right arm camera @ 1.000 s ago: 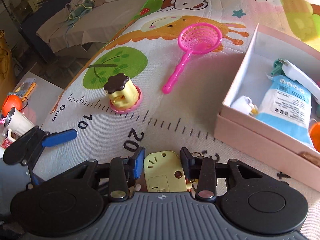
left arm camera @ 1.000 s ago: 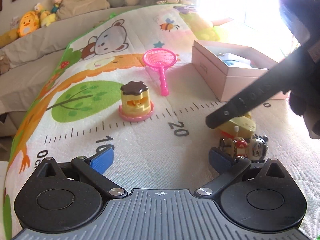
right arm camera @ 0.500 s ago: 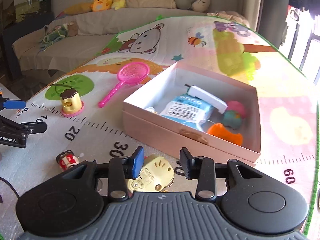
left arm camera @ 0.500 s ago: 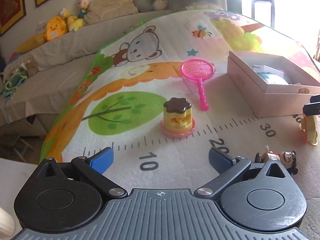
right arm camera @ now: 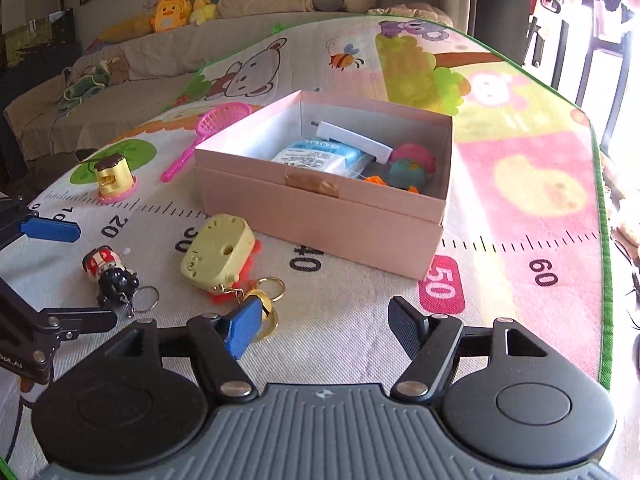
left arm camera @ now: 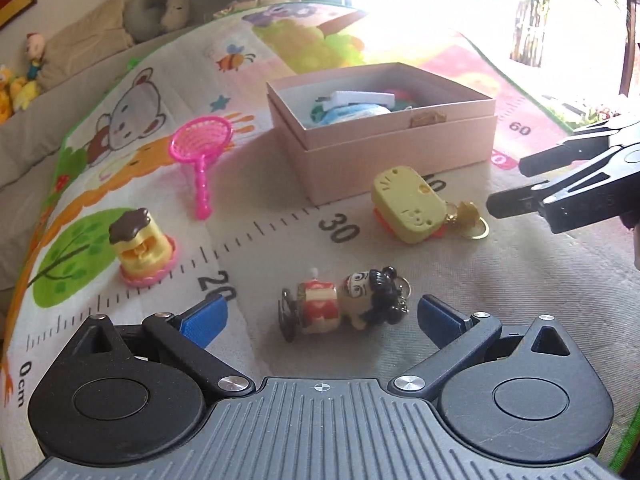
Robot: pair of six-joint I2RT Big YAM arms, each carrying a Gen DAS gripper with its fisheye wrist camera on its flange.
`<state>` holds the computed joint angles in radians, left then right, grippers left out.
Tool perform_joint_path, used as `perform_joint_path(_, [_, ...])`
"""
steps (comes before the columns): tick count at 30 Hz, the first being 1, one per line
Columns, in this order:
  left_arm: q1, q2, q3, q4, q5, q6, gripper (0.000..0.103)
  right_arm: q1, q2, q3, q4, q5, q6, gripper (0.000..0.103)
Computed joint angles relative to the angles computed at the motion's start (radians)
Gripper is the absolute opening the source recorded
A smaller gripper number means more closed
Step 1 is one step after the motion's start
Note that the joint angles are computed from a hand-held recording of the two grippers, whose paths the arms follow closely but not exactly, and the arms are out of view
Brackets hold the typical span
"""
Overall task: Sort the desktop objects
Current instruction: 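Grasp the red-and-black doll keychain with the left gripper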
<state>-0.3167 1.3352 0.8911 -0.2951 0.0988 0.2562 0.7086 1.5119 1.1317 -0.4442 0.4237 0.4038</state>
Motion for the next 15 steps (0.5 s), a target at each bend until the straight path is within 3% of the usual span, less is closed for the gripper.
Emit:
perform_joint_path(7, [0.017, 0.031, 0.01, 0.048, -0.152, -0.045, 0.103, 0.006, -0.001, -0.004, 0.054, -0.042, -0.024, 0.075])
perform_joint_path(12, [0.05, 0.033, 0.017, 0.032, -0.153, -0.07, 0.103, 0.021, 0.078, 0.085, 0.088, -0.078, -0.08, 0.075])
perform_joint_path(14, [0.054, 0.032, 0.012, 0.039, -0.145, -0.078, 0.103, 0.025, 0.118, 0.125, 0.087, -0.084, -0.093, 0.071])
perform_joint_path(15, [0.055, 0.033, 0.014, 0.038, -0.142, -0.08, 0.103, 0.026, 0.134, 0.143, 0.077, -0.087, -0.093, 0.063])
